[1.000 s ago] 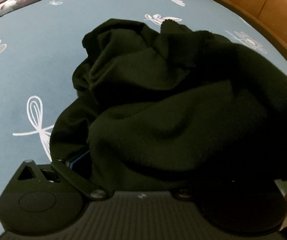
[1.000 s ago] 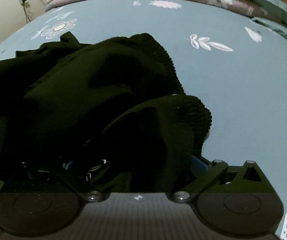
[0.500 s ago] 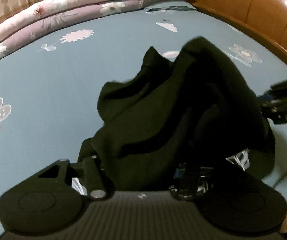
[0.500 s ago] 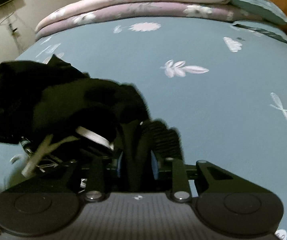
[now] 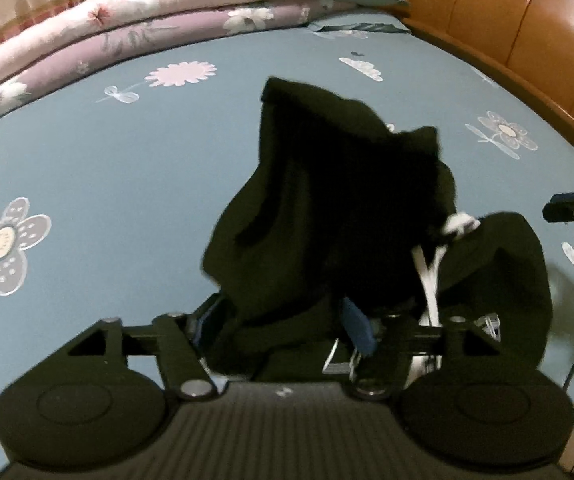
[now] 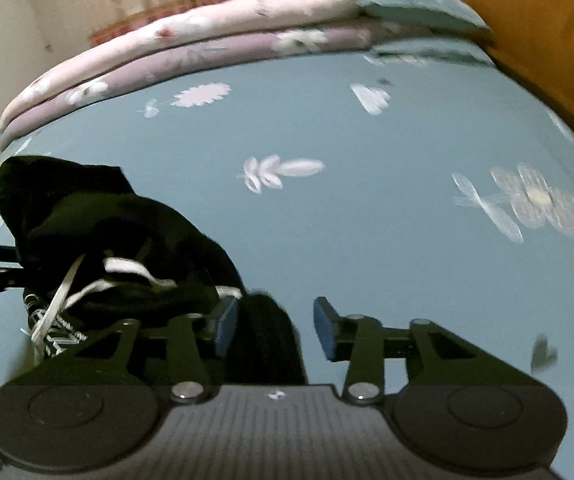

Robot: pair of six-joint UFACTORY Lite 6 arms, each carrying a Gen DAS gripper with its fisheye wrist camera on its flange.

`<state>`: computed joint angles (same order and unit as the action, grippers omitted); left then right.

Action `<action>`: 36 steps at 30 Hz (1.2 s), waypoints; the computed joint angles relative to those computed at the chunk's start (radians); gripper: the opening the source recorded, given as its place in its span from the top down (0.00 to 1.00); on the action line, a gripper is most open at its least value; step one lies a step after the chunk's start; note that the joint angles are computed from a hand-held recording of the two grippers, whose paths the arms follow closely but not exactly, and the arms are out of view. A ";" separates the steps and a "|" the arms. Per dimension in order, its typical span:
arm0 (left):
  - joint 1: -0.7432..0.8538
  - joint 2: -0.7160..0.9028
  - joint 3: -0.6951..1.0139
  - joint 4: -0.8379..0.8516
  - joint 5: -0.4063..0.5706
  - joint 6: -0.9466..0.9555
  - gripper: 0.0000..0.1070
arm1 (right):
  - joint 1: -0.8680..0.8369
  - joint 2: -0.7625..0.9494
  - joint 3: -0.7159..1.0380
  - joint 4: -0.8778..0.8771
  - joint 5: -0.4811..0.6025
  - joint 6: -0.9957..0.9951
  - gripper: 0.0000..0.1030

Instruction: Fold clothes

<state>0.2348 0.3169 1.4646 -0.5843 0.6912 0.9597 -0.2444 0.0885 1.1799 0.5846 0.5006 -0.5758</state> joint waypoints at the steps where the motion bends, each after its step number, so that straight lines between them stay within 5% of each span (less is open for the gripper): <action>1: 0.017 -0.023 -0.014 -0.008 0.017 0.022 0.33 | -0.013 -0.021 -0.024 -0.013 0.007 0.023 0.54; 6: 0.034 -0.121 -0.050 -0.039 0.102 0.136 0.33 | -0.058 -0.106 -0.127 -0.033 0.028 0.064 0.54; 11: -0.070 -0.190 -0.110 -0.072 0.087 0.148 0.36 | -0.101 -0.131 -0.167 0.033 0.062 -0.003 0.49; 16: -0.238 -0.222 -0.166 -0.028 0.026 0.045 0.36 | -0.132 -0.102 -0.169 0.057 0.094 -0.101 0.25; 21: -0.430 -0.217 -0.192 0.215 -0.098 -0.305 0.36 | -0.188 -0.071 -0.180 0.135 0.100 -0.330 0.02; 26: -0.560 -0.197 -0.142 0.460 -0.087 -0.660 0.36 | -0.283 0.062 -0.082 0.252 0.209 -0.556 0.04; 29: -0.625 -0.163 -0.086 0.626 -0.063 -0.867 0.58 | -0.325 0.151 -0.006 0.276 0.272 -0.630 0.27; 32: -0.666 -0.109 0.001 0.708 -0.020 -0.991 0.61 | -0.365 0.240 0.075 0.268 0.348 -0.673 0.41; 36: -0.689 0.034 0.253 0.751 0.109 -1.017 0.60 | -0.406 0.321 0.159 0.241 0.432 -0.690 0.41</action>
